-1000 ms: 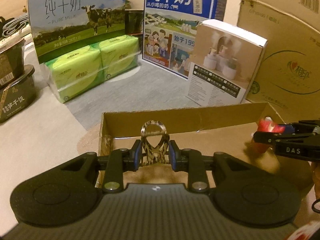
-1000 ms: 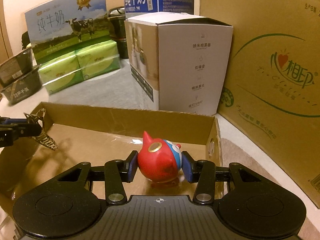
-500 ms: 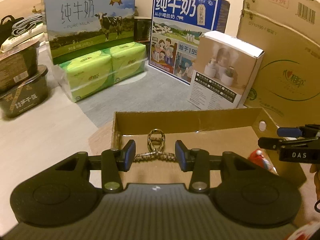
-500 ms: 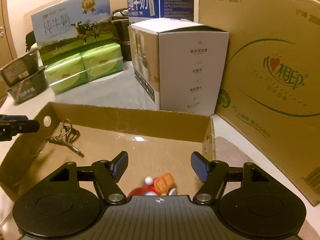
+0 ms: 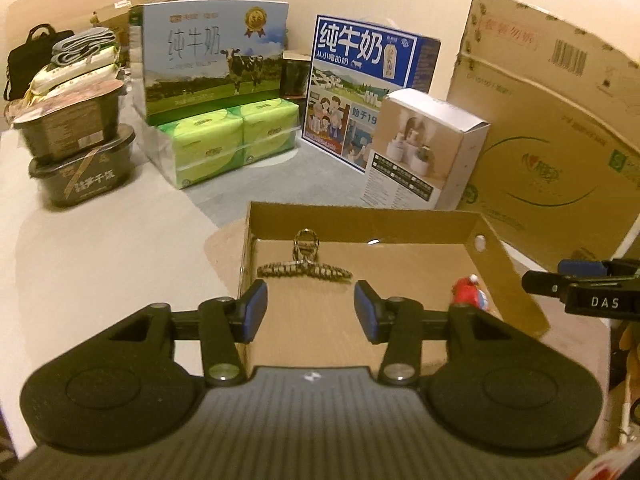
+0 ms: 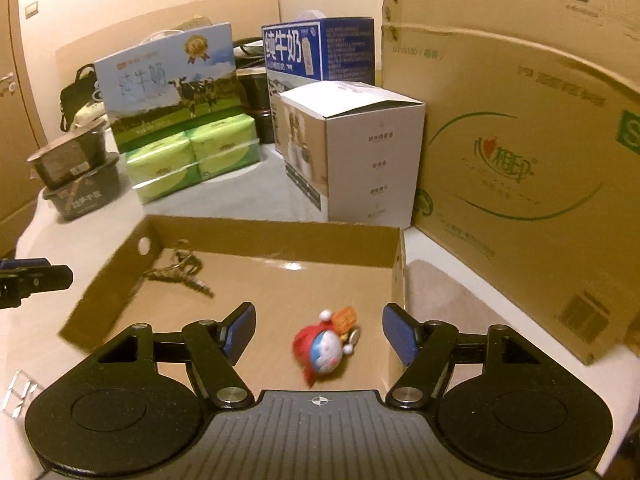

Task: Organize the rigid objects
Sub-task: 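Carry the hair clip and Doraemon figure into the cardboard tray and release both, then move both grippers back toward the remote and night light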

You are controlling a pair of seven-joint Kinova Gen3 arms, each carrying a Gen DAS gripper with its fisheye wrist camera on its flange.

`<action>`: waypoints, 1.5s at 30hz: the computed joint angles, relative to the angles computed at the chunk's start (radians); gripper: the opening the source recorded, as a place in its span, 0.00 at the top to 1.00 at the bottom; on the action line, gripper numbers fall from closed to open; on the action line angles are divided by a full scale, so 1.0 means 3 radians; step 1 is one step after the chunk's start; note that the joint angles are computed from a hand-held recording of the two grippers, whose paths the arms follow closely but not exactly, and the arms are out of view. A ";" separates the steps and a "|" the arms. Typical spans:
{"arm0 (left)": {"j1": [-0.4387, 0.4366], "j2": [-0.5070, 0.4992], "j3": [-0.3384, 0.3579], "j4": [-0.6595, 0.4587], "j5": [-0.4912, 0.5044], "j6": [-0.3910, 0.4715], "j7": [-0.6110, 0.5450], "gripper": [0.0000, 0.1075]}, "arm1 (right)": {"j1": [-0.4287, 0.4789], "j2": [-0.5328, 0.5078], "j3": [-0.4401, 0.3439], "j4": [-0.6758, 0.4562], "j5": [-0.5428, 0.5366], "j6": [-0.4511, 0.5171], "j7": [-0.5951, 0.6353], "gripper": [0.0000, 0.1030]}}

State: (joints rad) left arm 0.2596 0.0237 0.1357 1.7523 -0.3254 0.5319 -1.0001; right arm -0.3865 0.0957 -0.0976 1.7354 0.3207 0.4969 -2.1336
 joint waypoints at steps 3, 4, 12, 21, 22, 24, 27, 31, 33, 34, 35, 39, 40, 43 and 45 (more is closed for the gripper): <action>0.0015 -0.0173 0.0041 0.0116 -0.0019 0.0049 0.0068 0.53 | -0.0044 -0.0164 -0.0048 0.0101 0.0030 0.0075 -0.0150 0.31; 0.0010 -0.0233 0.0066 0.0156 -0.0013 0.0064 0.0083 0.52 | -0.0057 -0.0219 -0.0080 0.0133 0.0053 0.0116 -0.0212 0.31; -0.0117 -0.0629 0.0343 0.0448 -0.0042 0.0178 0.0292 0.42 | -0.0057 -0.0560 -0.0387 0.0413 0.0180 0.0239 -0.0676 0.31; -0.0302 -0.0992 0.0613 0.0688 0.0010 0.0361 0.0436 0.31 | 0.0025 -0.0866 -0.0765 0.0674 0.0408 0.0231 -0.1087 0.31; -0.0322 -0.1022 0.0644 0.0704 0.0016 0.0392 0.0450 0.30 | 0.0036 -0.0892 -0.0805 0.0695 0.0444 0.0229 -0.1120 0.31; -0.0347 -0.1073 0.0678 0.0736 0.0041 0.0434 0.0453 0.28 | 0.0052 -0.0944 -0.0875 0.0740 0.0492 0.0207 -0.1171 0.31; -0.0405 -0.1168 0.0754 0.0799 0.0040 0.0476 0.0483 0.27 | 0.0071 -0.0997 -0.0959 0.0795 0.0530 0.0162 -0.1185 0.31; -0.0431 -0.1287 0.0758 0.0887 0.0123 0.0509 0.0443 0.25 | 0.0060 -0.1029 -0.1026 0.0852 0.0520 0.0132 -0.1123 0.31; -0.0457 -0.1334 0.0772 0.0919 0.0146 0.0537 0.0411 0.25 | 0.0052 -0.1045 -0.1044 0.0883 0.0501 0.0099 -0.1081 0.31; -0.0470 -0.1357 0.0778 0.0933 0.0156 0.0546 0.0395 0.25 | 0.0052 -0.1054 -0.1057 0.0899 0.0494 0.0082 -0.1068 0.31; -0.0485 -0.1379 0.0783 0.0948 0.0166 0.0556 0.0379 0.25 | 0.0056 -0.1067 -0.1074 0.0920 0.0488 0.0072 -0.1062 0.31; -0.0523 -0.1453 0.0788 0.1003 0.0206 0.0586 0.0287 0.24 | 0.0065 -0.1092 -0.1120 0.0980 0.0457 0.0008 -0.1013 0.31; -0.0525 -0.1466 0.0782 0.1018 0.0220 0.0587 0.0256 0.23 | 0.0053 -0.1096 -0.1111 0.0998 0.0432 -0.0019 -0.0971 0.31; -0.0521 -0.1493 0.0739 0.1076 0.0280 0.0574 0.0157 0.23 | 0.0008 -0.1093 -0.1069 0.1044 0.0342 -0.0086 -0.0790 0.31; -0.0494 -0.1503 0.0669 0.1120 0.0336 0.0550 0.0057 0.23 | -0.0051 -0.1081 -0.0996 0.1086 0.0247 -0.0158 -0.0589 0.31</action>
